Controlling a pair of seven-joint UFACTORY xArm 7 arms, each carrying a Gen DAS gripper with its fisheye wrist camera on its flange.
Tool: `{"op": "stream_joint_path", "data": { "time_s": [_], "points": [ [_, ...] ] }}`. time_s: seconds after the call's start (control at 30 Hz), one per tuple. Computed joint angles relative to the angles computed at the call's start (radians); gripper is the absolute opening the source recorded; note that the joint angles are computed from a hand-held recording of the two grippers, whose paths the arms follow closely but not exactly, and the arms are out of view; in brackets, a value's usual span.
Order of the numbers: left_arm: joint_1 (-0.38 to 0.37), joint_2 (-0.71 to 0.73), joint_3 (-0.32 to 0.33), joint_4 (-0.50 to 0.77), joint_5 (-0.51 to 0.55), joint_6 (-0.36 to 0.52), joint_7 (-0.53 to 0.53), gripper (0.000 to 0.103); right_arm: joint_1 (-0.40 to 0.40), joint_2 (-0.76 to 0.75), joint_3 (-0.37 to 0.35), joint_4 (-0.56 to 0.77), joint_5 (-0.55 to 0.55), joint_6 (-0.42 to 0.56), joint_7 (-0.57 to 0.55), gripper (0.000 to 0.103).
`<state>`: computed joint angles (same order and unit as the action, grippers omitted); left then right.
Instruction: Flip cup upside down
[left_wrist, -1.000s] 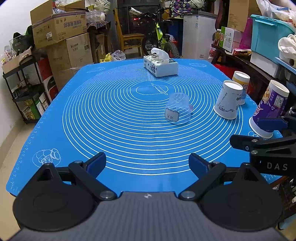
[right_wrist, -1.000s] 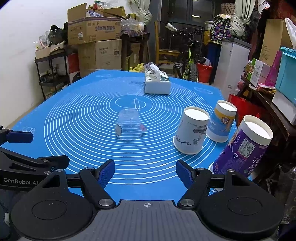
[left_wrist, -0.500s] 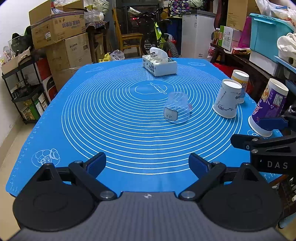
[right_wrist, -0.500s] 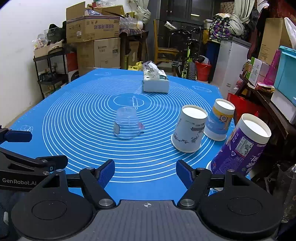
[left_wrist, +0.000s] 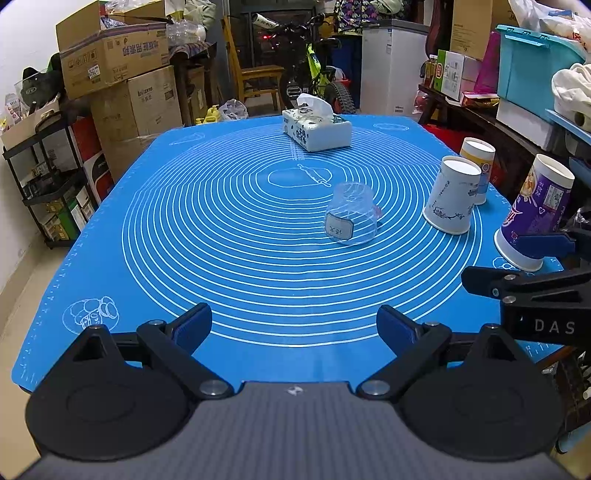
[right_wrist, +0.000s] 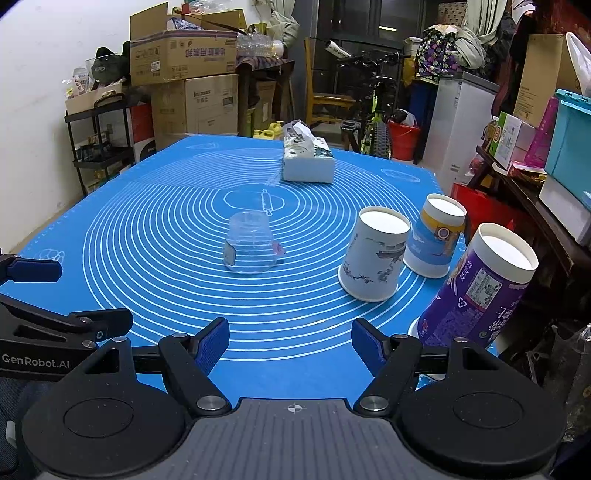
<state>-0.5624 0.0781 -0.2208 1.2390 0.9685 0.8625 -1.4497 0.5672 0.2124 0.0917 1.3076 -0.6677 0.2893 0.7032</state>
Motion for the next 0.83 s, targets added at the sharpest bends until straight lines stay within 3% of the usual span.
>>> {"op": "stream_joint_path", "data": {
  "time_s": [0.83],
  "points": [
    [-0.002,0.006,0.001,0.006,-0.003,0.004,0.012,0.095,-0.014,-0.008,0.001,-0.025,0.013,-0.017,-0.011,0.077]
  ]
}}
